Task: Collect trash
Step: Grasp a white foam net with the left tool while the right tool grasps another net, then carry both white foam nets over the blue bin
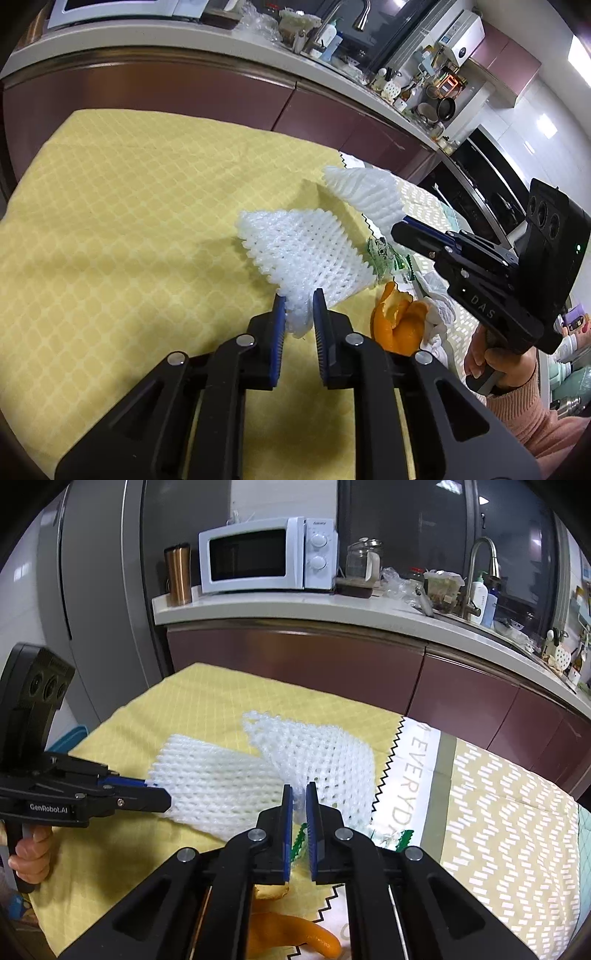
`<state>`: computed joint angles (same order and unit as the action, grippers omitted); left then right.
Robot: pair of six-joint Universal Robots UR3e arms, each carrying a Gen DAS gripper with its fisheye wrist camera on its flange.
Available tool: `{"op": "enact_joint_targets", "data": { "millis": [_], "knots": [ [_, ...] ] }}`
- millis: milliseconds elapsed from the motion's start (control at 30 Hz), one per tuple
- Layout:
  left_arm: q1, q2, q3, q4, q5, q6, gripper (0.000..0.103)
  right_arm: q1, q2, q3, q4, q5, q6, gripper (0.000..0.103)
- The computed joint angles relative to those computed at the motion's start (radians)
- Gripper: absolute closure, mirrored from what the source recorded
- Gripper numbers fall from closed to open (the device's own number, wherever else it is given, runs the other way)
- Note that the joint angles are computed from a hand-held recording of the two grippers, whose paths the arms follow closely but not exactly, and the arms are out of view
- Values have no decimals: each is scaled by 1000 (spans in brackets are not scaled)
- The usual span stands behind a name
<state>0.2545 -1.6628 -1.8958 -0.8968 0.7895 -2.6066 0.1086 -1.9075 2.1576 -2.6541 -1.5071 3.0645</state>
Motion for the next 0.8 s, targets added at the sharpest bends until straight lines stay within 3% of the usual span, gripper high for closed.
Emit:
{"op": "enact_joint_targets", "data": {
  "millis": [367,667,800],
  "knots": [
    [157,214,-125,-110,-55,142,90,-18,-55,3,-35,29,25,98],
    [360,438,-164,-402,-120,355,90,-14,-87,-10,-39,90,60,98],
    [484,526,-135,-642,-149,527,90,-6,-96,-17,-41,146,86,98]
  ]
}}
